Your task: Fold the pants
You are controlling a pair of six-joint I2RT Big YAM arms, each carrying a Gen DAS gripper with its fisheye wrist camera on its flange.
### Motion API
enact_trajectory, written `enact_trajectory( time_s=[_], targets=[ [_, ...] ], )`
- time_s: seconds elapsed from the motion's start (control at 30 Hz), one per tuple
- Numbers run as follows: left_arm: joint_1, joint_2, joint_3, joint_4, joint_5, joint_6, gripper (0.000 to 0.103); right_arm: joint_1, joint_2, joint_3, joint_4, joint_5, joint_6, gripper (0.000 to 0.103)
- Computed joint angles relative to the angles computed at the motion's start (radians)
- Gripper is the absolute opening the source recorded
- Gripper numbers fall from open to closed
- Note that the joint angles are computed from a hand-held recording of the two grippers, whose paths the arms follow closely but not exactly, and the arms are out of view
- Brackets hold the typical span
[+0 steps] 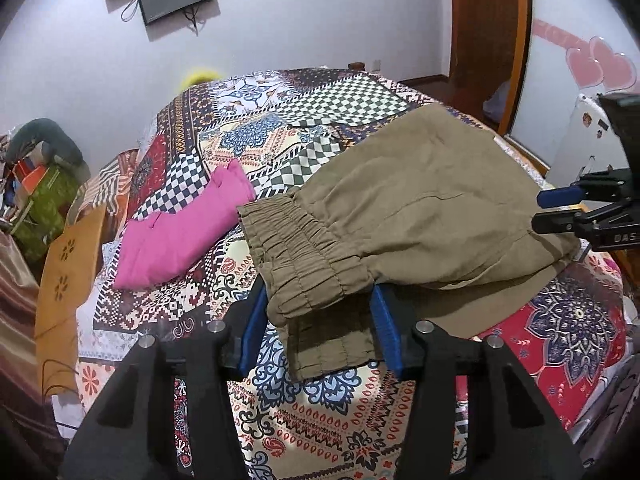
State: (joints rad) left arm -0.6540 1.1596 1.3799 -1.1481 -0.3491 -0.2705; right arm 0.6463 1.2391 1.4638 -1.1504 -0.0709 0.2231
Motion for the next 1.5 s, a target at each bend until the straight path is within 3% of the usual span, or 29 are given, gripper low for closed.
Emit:
enact_trajectory(
  time_s=[0.27,0.3,0.33,0.53,0.73,1.07,1.2,1.3,1.4,1.5],
  targets=[
    [0.018,-0.031,-0.028,-0.018,0.081,-0.025,0.039,-0.071,-0.055,-0.057,-0.038,0.017,0.017,0.046],
    [0.020,-0.035,-0.033,-0.022,0.089,-0.033,0.019,-0.084,-0.068,-0.068,-0.044,0.023,0.021,0.046],
    [0.022,-0.034,-0.034,-0.032,0.094,-0.038,0.012,-0.094,-0.075,-0.074,-0.046,0.025,0.024,0.046],
    [0.070,-0.061,-0.059,-0.038,0.204,-0.083,0.011,-0.177,-0.141,-0.126,-0.072,0.037,0.054,0.046],
    [0.069,-0.070,-0.011,-0.050,0.175,-0.101,0.011,-0.225,-0.181,-0.149,-0.095,0.044,0.071,0.046],
    [0.083,-0.019,0.086,-0.026,0.150,-0.103,0.013,-0.189,-0.136,-0.157,-0.116,0.021,0.062,0.046],
    [0.095,0.003,0.110,-0.021,0.198,-0.098,0.023,-0.166,-0.138,-0.168,-0.119,0.052,0.039,0.046],
    [0.085,0.041,0.113,-0.035,0.215,-0.081,0.024,-0.183,-0.139,-0.169,-0.120,0.028,0.039,0.046],
    [0.091,0.087,0.092,-0.054,0.308,-0.091,0.024,-0.192,-0.144,-0.176,-0.114,0.015,0.039,0.046],
    [0.071,0.101,0.055,-0.056,0.297,-0.082,0.024,-0.193,-0.147,-0.179,-0.113,0.009,0.041,0.046]
  ],
)
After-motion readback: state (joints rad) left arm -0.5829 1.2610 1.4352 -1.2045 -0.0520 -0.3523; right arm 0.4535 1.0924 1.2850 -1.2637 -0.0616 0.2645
